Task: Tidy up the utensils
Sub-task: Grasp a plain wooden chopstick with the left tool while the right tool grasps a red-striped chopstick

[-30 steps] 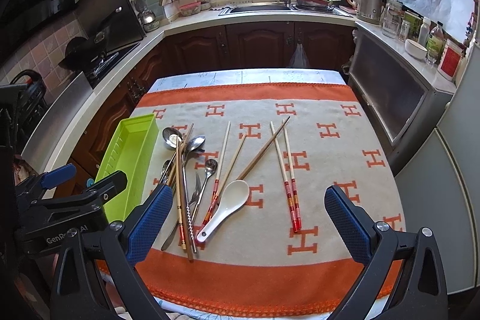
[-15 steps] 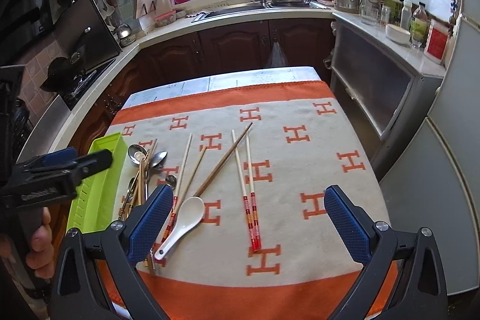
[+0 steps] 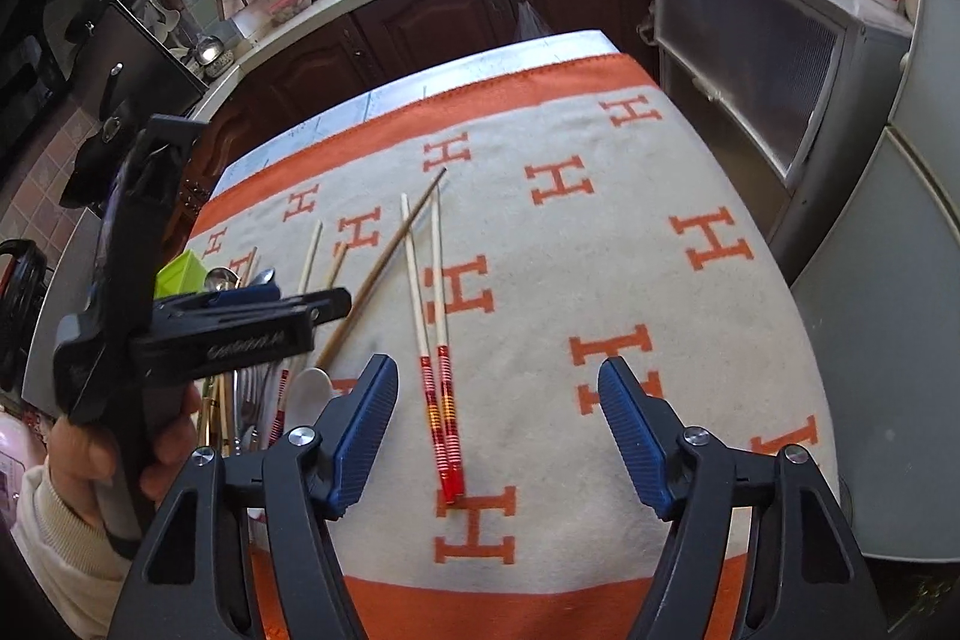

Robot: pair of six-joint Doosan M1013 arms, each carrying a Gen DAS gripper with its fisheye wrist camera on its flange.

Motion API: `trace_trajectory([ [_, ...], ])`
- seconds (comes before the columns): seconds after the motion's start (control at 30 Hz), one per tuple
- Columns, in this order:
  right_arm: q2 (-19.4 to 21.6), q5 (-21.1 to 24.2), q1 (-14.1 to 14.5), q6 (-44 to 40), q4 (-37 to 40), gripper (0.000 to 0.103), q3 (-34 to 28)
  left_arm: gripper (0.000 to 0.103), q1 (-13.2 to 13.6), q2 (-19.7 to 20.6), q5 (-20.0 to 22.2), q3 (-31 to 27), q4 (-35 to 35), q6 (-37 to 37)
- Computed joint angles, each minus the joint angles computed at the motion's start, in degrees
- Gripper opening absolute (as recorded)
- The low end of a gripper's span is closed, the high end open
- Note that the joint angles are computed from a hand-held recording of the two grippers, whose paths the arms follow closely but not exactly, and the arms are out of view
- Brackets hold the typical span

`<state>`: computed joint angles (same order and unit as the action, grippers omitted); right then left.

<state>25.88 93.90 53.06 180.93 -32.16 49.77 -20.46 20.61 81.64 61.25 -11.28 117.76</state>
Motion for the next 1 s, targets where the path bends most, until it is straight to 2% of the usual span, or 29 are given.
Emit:
trace_trajectory([
  [0.07, -1.06, -1.61, -0.34, 1.04, 0.84, 0.071, 2.31, 0.045, -0.60, 0.84, 0.83, -0.24, 0.85, -0.06],
  [0.13, -1.59, -2.73, -0.48, 1.94, 1.70, 0.071, 3.44, 0.036, -0.88, 1.72, 2.29, -0.63, 1.09, -0.24],
  [0.27, -1.91, -4.36, -0.88, 1.98, 2.84, 0.071, 4.63, 0.037, -1.24, 1.21, -0.88, 0.73, 1.12, 1.03],
  [0.37, -1.75, -5.54, -1.34, 1.68, 3.74, 0.070, 4.96, 0.050, -0.90, 1.20, -0.69, 0.94, -0.88, 1.90],
  [0.43, -1.55, -6.37, -1.70, 1.47, 4.33, 0.066, 5.06, 0.050, -1.70, 0.43, -3.04, 2.44, 0.56, 2.85],
  [0.5, -1.56, -7.64, -2.12, 1.43, 4.78, 0.060, 5.63, 0.035, -1.73, -0.13, -4.03, 3.14, -0.28, 3.98],
  [0.53, -1.45, -7.98, -2.37, 1.33, 5.06, 0.058, 5.81, 0.008, -1.65, -0.20, -4.56, 3.24, -1.00, 4.21],
  [0.73, -0.68, -10.28, -3.41, -0.21, 5.28, 0.049, 6.36, 0.004, -1.08, 0.53, -4.88, 2.35, -2.86, 0.97],
  [0.87, 0.42, -10.70, -4.02, -2.56, 4.86, 0.045, 5.45, 0.004, 0.55, 0.91, -4.36, 0.11, -5.59, -0.21],
  [1.0, 2.06, -9.74, -4.78, -5.84, 5.50, 0.034, 3.68, 0.004, 2.47, 0.49, -3.89, -2.38, -7.82, -0.55],
])
